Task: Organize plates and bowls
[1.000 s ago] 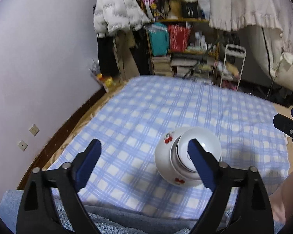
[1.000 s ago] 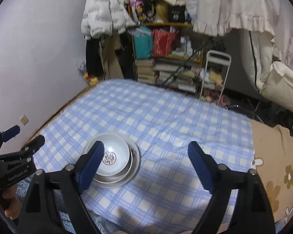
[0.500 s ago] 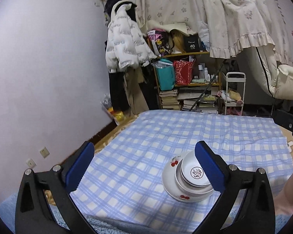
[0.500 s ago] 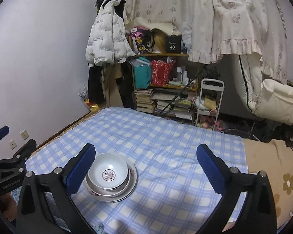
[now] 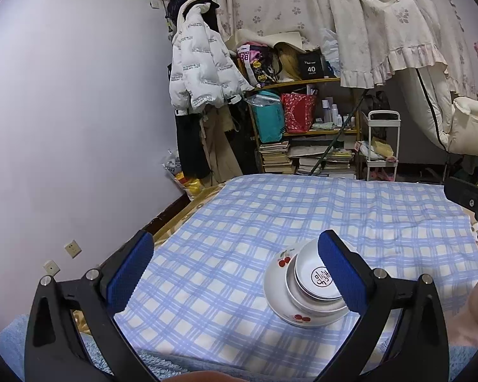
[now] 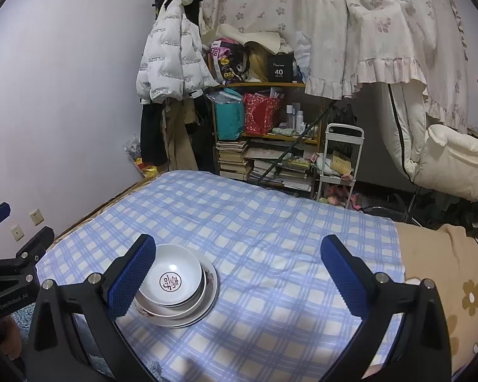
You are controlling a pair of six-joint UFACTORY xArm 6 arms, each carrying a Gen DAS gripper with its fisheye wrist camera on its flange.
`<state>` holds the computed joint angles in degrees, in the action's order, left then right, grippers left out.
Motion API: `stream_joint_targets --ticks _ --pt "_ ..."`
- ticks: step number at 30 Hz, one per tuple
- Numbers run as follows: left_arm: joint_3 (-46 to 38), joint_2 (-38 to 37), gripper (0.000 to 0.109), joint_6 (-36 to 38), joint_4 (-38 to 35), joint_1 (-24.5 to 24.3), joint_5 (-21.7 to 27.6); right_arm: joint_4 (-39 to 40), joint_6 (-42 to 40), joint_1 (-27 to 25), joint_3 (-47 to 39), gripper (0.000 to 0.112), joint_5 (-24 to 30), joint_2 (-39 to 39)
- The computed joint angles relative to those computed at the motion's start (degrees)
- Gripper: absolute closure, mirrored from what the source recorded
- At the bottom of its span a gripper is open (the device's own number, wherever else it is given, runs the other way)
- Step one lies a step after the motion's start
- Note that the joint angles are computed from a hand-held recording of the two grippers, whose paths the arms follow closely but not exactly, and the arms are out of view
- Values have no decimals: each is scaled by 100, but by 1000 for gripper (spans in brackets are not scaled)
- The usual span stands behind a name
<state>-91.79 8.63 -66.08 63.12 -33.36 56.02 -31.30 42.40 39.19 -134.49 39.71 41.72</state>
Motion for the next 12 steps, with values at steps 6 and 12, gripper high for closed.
stream_joint_targets --ticks 6,12 --pt "-19 34 7 114 -153 73 -107 -36 29 -27 84 9 -24 -35" --pt "-27 46 7 111 -195 90 -136 -22 22 -33 68 9 -25 -31"
